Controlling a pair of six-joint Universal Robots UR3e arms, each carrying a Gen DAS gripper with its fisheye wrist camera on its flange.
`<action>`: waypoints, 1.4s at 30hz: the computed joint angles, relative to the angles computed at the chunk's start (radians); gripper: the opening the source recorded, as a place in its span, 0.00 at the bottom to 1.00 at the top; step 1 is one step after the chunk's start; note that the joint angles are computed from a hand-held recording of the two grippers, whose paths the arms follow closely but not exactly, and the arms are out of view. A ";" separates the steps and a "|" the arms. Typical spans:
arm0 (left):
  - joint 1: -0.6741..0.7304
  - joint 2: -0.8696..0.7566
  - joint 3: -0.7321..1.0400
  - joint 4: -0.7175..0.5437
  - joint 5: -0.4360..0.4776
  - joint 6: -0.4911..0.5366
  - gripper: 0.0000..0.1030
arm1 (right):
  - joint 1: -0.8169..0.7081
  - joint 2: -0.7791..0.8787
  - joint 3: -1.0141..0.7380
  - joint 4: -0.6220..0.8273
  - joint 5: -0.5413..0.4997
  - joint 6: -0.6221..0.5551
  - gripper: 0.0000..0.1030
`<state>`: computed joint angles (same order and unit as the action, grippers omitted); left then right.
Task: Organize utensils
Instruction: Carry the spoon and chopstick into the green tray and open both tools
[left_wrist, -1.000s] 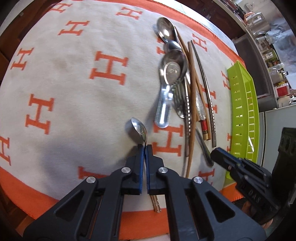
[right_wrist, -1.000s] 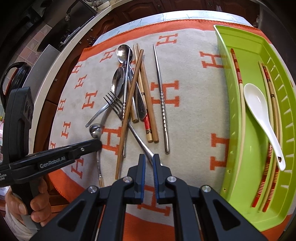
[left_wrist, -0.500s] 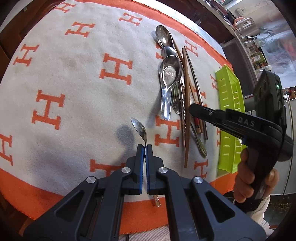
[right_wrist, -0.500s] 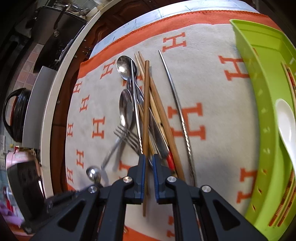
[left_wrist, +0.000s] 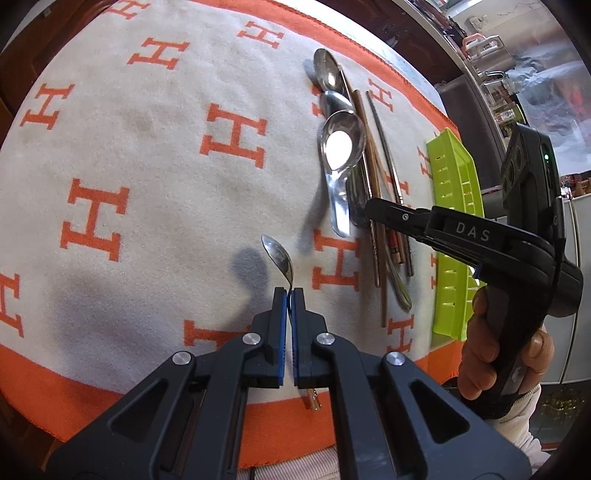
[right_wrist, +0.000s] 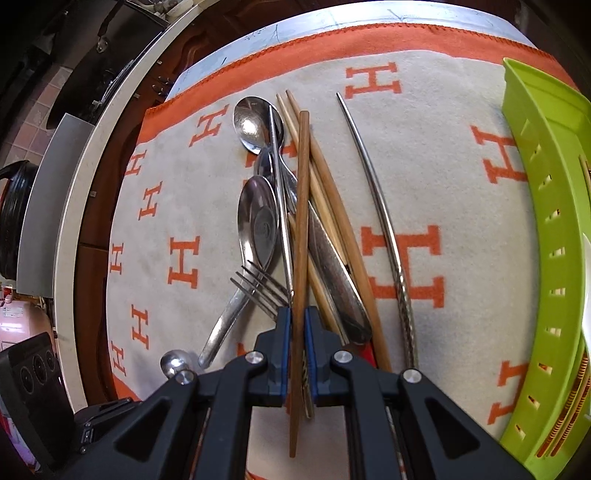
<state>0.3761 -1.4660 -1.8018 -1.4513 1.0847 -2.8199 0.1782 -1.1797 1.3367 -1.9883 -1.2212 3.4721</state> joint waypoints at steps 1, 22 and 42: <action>-0.002 0.005 0.007 -0.008 -0.002 0.005 0.00 | -0.002 -0.011 0.013 -0.008 -0.004 0.005 0.07; -0.277 -0.111 0.355 -0.092 -0.036 -0.122 0.00 | -0.216 -0.478 0.424 -0.047 0.107 -0.144 0.06; -0.755 -0.966 1.474 -0.208 0.099 -0.450 0.00 | -0.529 -0.735 0.616 -0.032 -0.119 -0.372 0.06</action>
